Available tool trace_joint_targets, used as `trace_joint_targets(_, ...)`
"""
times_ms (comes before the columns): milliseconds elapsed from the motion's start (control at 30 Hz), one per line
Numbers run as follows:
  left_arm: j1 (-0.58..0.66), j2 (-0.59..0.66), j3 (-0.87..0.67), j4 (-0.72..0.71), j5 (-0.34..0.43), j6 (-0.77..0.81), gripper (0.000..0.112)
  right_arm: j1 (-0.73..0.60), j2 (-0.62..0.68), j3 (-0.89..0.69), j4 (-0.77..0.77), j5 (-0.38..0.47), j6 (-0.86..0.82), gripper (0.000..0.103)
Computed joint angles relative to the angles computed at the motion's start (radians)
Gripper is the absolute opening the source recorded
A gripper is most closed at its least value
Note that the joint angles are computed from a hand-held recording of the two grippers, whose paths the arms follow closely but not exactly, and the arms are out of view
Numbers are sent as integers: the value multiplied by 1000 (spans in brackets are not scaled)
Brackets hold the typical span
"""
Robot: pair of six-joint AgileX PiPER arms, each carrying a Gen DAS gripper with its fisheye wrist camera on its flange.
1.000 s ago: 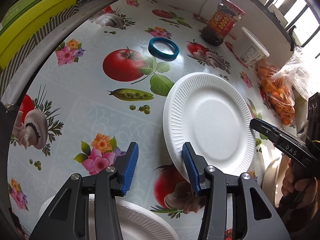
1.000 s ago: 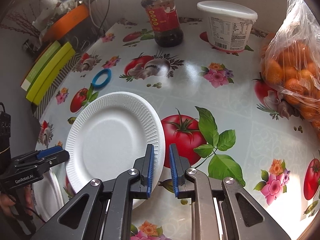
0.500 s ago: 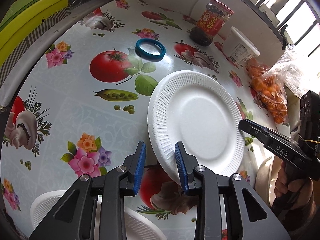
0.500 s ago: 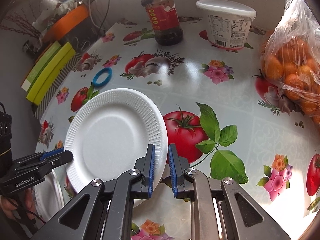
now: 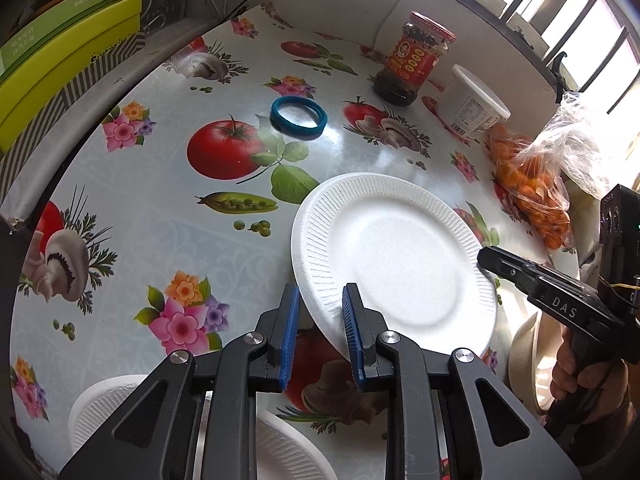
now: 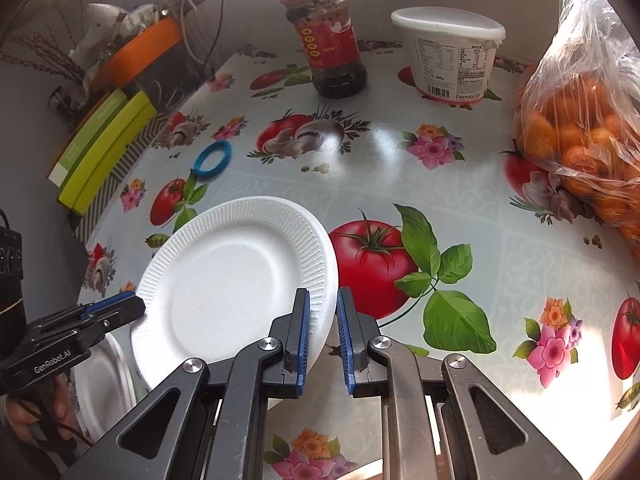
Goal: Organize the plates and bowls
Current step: 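Carry the held white plate over the plate stack with the right gripper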
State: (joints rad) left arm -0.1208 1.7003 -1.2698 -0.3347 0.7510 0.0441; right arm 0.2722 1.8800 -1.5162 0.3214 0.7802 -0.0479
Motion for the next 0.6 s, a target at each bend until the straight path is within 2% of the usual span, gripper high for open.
trace_joint_targets(267,21,-61,58,-33,-10,33,23,12,-68,65,14,-31,-7,14)
trace_joint_targets(600,48,-199,162,-40,-25,58,23,67,-170,153,-11,-68,29,14)
